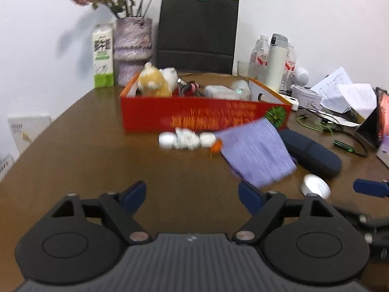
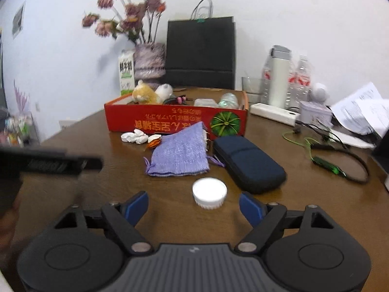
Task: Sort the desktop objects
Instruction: 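Grasp the white crumpled tissue with the left tool while the right tool grasps the white ridged bottle cap, then carry the tissue and bottle cap into the cardboard box and open both tools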
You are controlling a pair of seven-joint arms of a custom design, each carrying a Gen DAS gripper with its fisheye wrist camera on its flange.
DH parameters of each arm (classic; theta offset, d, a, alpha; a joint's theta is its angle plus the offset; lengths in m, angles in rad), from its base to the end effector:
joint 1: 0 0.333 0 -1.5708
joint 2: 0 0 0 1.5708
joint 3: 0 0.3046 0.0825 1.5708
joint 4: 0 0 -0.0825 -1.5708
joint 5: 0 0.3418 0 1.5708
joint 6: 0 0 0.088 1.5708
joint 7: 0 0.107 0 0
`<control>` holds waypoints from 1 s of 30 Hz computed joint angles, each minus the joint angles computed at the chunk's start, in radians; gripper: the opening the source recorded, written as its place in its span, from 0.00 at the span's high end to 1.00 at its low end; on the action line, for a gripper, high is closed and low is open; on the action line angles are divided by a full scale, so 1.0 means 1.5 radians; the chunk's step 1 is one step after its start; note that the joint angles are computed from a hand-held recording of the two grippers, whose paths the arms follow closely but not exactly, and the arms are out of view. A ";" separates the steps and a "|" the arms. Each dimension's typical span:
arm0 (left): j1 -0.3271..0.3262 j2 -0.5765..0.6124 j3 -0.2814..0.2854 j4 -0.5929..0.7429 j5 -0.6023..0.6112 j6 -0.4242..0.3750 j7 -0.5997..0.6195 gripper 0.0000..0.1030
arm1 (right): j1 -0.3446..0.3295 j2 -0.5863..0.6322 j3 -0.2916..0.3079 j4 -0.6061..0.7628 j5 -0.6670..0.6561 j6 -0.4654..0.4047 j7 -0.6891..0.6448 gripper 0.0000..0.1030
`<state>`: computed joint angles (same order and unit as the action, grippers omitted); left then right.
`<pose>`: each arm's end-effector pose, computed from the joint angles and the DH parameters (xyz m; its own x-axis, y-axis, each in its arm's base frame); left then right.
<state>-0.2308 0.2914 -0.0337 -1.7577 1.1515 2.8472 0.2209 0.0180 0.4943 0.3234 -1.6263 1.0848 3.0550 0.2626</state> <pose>0.5975 -0.2098 0.4779 0.0778 -0.9962 0.0387 -0.5440 -0.0749 -0.8357 0.6607 0.1192 0.4282 0.4696 -0.8829 -0.0004 -0.4584 -0.2435 -0.8547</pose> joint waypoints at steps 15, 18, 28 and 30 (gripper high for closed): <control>0.077 0.302 -0.082 0.393 -0.383 -0.059 0.500 0.77 | 0.088 0.138 -0.126 0.183 -0.312 -0.102 0.367 0.62; 0.060 0.274 -0.047 0.348 -0.395 -0.022 0.481 0.81 | 0.070 0.146 -0.099 0.188 -0.330 -0.097 0.372 0.62; -0.063 0.066 0.109 0.067 -0.278 0.121 0.240 0.81 | 0.000 0.095 0.001 0.109 -0.264 -0.065 0.283 0.62; -0.081 0.030 0.120 0.026 -0.223 0.116 0.189 0.81 | -0.013 0.076 0.018 0.083 -0.236 -0.059 0.254 0.62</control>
